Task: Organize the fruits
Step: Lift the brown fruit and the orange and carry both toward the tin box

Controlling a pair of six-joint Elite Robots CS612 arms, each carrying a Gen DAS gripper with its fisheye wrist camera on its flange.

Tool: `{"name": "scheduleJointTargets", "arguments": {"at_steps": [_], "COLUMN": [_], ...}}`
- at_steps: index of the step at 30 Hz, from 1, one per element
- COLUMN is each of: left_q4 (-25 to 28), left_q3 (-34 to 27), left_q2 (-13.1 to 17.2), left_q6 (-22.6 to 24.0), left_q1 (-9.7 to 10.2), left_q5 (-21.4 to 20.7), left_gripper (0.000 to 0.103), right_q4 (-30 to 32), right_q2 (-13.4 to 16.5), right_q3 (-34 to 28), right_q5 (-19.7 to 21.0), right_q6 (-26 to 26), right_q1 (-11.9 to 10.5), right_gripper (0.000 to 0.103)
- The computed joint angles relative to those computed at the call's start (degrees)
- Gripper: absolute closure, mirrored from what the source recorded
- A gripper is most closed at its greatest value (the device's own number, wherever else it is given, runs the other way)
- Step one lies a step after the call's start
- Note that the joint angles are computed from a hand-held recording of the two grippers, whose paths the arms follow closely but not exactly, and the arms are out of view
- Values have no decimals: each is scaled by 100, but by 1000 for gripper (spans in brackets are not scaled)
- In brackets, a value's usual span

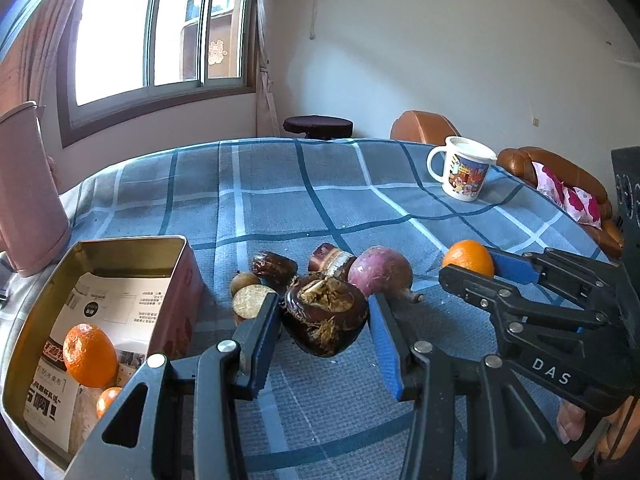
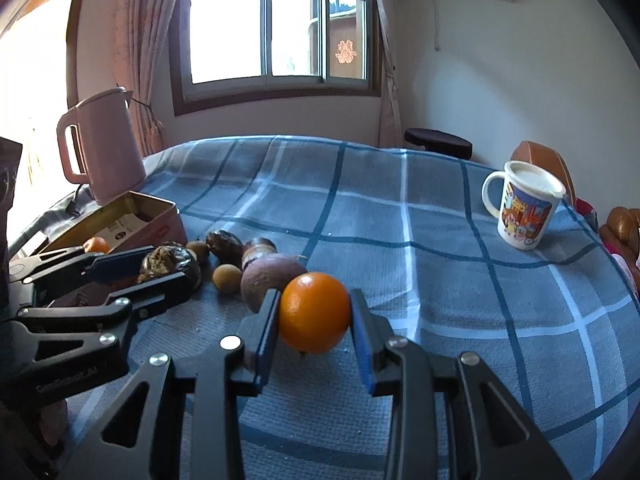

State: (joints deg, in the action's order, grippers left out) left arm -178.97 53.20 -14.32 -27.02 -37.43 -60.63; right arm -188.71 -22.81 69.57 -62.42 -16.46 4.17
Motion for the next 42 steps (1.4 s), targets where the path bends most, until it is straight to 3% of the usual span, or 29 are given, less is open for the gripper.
{"name": "scheduleJointTargets", "arguments": {"at_steps": [42], "left_q4": [-770], "left_q3": [6], "left_q2": [88], "left_q6": [619], "left_q1": [-187], "left_q5": [866], "left_gripper": [56], "right_q4": [-1426], "right_q2": [45], "right_q3": [241], "right_q5": [511], "right_q6": [372], "right_q1": [-111], "right_gripper": [66]}}
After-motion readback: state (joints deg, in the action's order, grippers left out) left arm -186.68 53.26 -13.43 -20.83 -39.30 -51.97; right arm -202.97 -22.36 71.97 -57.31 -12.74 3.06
